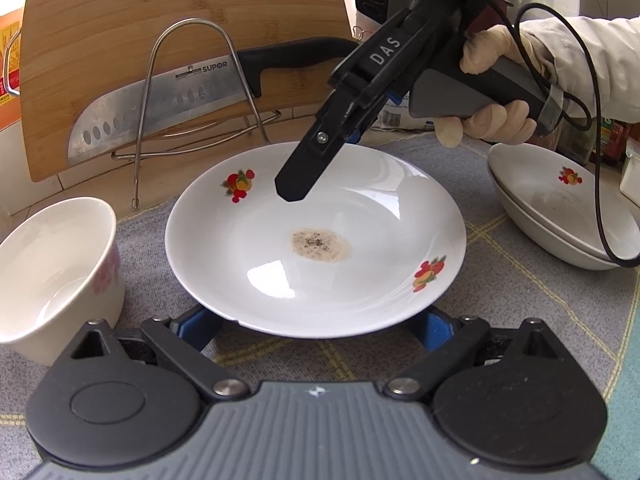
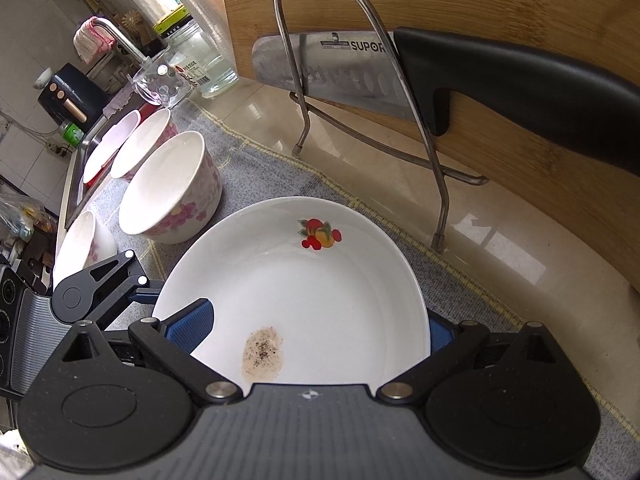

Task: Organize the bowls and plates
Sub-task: 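Lift the stained plate with the right tool and carry it toward the stack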

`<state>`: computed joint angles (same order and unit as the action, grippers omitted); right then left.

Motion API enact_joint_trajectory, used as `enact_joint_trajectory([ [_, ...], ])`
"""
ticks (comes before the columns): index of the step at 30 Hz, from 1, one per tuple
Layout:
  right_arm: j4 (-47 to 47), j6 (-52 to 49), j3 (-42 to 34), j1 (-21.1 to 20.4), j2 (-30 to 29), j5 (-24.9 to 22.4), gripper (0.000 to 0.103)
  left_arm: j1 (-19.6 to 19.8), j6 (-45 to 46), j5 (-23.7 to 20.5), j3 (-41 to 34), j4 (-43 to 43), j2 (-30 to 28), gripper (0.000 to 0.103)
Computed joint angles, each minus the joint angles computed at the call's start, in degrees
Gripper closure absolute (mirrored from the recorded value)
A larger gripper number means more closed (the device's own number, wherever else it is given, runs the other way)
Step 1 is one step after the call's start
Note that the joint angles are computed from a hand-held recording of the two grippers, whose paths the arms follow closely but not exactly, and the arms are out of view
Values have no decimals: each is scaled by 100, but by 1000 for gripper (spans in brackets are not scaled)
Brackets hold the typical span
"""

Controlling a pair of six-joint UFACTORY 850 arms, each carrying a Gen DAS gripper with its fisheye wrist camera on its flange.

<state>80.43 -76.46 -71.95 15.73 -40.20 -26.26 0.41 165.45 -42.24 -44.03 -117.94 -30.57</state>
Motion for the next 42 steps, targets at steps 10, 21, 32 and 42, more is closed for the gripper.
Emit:
enact_joint_trajectory([
  [10, -71, 127, 64, 61, 50, 84, 0, 24, -15, 83, 63, 146, 98, 5],
  [21, -28, 288, 331, 152, 239, 24, 0, 196, -223, 135, 303, 661, 363, 5],
  [32, 325, 78, 712, 312, 614, 175, 0, 364, -484, 140, 572, 1107, 748, 5],
  [42, 731, -123, 1143, 496, 996, 337, 0, 446, -781, 189, 792, 1515, 1053, 5],
])
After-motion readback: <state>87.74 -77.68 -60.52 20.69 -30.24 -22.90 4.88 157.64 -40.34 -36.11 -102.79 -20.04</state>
